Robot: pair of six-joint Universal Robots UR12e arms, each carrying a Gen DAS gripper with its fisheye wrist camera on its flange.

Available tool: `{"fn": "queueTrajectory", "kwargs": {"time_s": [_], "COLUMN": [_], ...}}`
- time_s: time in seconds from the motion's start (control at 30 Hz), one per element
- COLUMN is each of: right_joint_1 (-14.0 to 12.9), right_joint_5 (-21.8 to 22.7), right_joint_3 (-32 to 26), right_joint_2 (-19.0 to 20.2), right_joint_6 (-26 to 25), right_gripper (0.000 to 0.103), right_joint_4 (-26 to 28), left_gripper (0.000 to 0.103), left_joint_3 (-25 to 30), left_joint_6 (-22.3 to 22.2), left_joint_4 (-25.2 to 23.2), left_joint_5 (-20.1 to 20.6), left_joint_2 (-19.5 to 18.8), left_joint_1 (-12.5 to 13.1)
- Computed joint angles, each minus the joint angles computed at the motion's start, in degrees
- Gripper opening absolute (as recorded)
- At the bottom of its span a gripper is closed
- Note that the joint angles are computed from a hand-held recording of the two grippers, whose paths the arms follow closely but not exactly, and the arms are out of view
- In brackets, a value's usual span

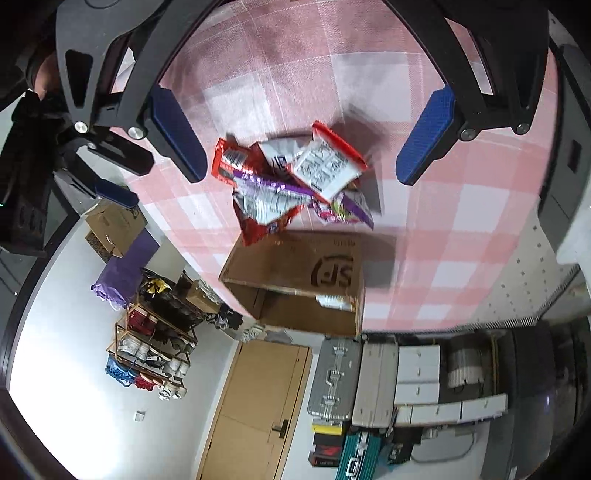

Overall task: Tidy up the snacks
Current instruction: 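Lower the right gripper onto the red wafer packet and close it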

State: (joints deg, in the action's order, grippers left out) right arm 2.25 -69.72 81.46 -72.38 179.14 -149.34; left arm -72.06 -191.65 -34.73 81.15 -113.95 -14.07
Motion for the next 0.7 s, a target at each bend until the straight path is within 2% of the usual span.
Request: {"fn": "queueTrajectory", "kwargs": {"time_s": [0.3, 0.7], "right_joint_1": [-0.3, -0.1], "right_joint_5": [-0.2, -1.4], "right_joint_3": [-1.2, -6.5], "right_joint_2": [3.0, 8.2], "right_joint_6": [-0.5, -4.2], "right_gripper": [0.102, 0.102], "right_joint_4": [5.0, 12.9], "left_gripper": [0.102, 0.102], "left_joint_3": [0.9, 3.8], "left_joint_6": [0.0, -1.8], "left_joint_4": [-1.4, -4.9], "left_joint_5": [-2.8, -5.2], "left_joint_2": [-3.3, -7.2], "left_joint_1": [0.5, 1.5]}}
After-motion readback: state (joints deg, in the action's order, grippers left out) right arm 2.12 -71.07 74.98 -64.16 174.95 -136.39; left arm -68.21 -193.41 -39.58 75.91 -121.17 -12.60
